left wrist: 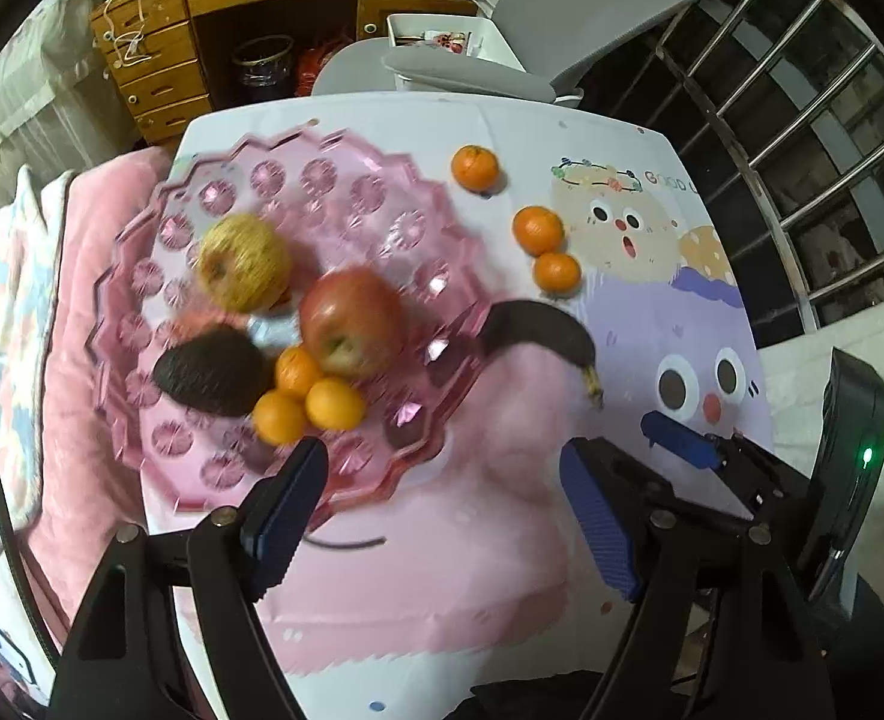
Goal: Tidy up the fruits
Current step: 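Move both grippers back to the remaining mandarins, then grasp a mandarin with the left gripper while the right gripper grasps the one beside it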
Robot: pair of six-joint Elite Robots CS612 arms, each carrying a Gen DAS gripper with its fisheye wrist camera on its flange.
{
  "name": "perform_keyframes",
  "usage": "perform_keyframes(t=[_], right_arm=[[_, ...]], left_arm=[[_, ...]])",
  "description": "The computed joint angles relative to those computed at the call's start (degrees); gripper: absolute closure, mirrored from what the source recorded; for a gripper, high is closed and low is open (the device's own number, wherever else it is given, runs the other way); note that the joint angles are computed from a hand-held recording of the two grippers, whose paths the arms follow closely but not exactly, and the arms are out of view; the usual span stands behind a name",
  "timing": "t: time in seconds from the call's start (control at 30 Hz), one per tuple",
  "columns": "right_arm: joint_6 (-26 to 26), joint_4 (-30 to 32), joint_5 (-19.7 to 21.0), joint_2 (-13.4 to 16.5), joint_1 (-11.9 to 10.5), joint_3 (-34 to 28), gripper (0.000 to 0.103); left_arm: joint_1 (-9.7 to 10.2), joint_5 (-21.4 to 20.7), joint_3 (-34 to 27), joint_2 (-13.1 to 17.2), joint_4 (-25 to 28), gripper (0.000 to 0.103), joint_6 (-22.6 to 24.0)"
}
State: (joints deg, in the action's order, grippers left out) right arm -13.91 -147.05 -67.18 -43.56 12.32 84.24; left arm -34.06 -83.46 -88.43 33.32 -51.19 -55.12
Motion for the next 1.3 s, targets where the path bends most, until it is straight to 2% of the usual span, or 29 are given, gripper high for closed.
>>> perform_keyframes(t=[0.27, 0.63, 1.07, 1.23, 1.3], right_arm=[[-1.8, -1.8, 2.0, 2.8, -1.6, -3.3, 0.046], [0.0, -9.6, 4.7, 7.8, -2.3, -7.7, 0.046], [-3.7, -14.6, 6.0, 12.0, -1.2, -11.7, 0.046], [-4.7, -14.3, 5.5, 13.3, -0.6, -13.4, 0.046], [-4.3, -13.8, 5.7, 13.6, -0.5, -14.0, 0.047]], left_arm=[[1.27, 0.1, 12.2, -5.3, -4.6, 0.022, 3.6], [3.2, -1.4, 26.7, -9.9, -13.3, 0.022, 5.8], [5.82, -7.1, 39.6, -13.2, -17.8, 0.022, 5.9], [6.35, -8.9, 43.0, -14.0, -18.7, 0.022, 6.6], [6.53, -9.6, 43.8, -14.2, -18.9, 0.026, 6.9]])
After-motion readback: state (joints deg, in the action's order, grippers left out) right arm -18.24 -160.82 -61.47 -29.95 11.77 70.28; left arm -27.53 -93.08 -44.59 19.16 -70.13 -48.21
